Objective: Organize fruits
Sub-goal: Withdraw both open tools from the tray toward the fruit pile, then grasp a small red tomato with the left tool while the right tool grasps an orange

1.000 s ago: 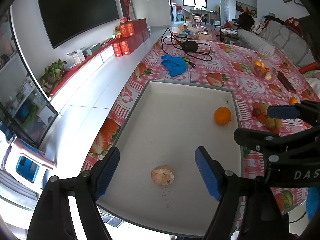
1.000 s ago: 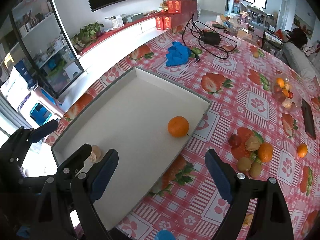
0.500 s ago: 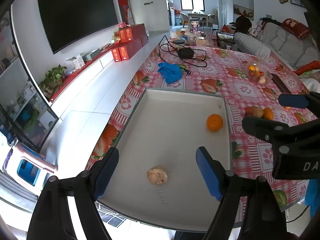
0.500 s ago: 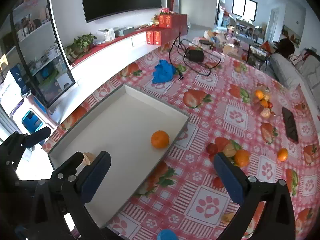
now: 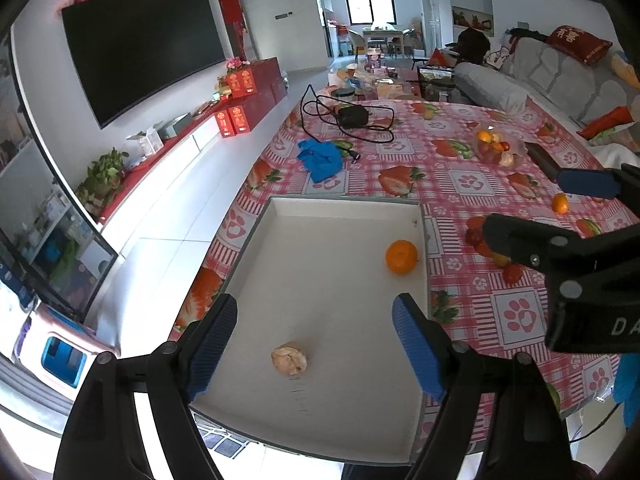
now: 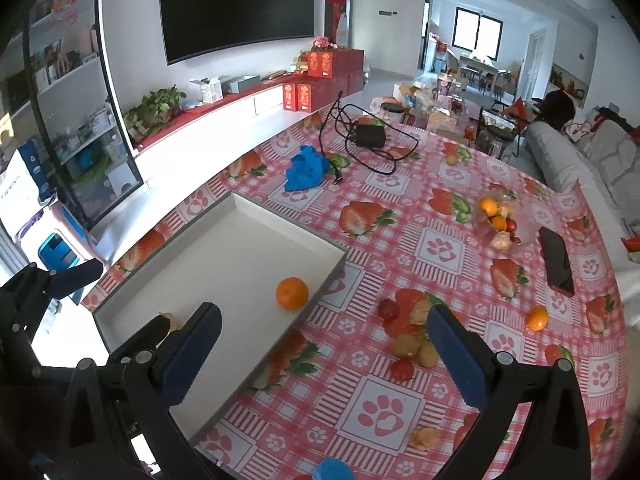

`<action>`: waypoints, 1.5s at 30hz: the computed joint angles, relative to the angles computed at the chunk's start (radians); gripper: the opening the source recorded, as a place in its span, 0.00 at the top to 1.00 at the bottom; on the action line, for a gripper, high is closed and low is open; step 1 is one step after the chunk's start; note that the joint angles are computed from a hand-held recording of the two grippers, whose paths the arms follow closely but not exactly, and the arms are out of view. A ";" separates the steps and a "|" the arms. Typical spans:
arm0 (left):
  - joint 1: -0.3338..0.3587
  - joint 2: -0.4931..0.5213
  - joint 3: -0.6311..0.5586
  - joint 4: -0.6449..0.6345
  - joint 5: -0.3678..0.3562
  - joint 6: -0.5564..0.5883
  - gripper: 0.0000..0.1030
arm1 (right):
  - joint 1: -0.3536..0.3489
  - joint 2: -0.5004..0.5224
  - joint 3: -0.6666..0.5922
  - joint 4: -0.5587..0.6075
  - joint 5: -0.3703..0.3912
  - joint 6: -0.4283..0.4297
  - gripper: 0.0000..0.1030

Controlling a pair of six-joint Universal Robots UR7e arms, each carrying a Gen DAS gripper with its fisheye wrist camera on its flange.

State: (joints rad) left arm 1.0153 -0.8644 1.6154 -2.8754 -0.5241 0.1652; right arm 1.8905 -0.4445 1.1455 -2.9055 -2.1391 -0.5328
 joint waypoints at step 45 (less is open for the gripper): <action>0.039 0.402 -0.460 0.475 -0.264 -0.231 0.36 | -0.324 -0.257 0.318 -0.141 -0.154 0.169 0.00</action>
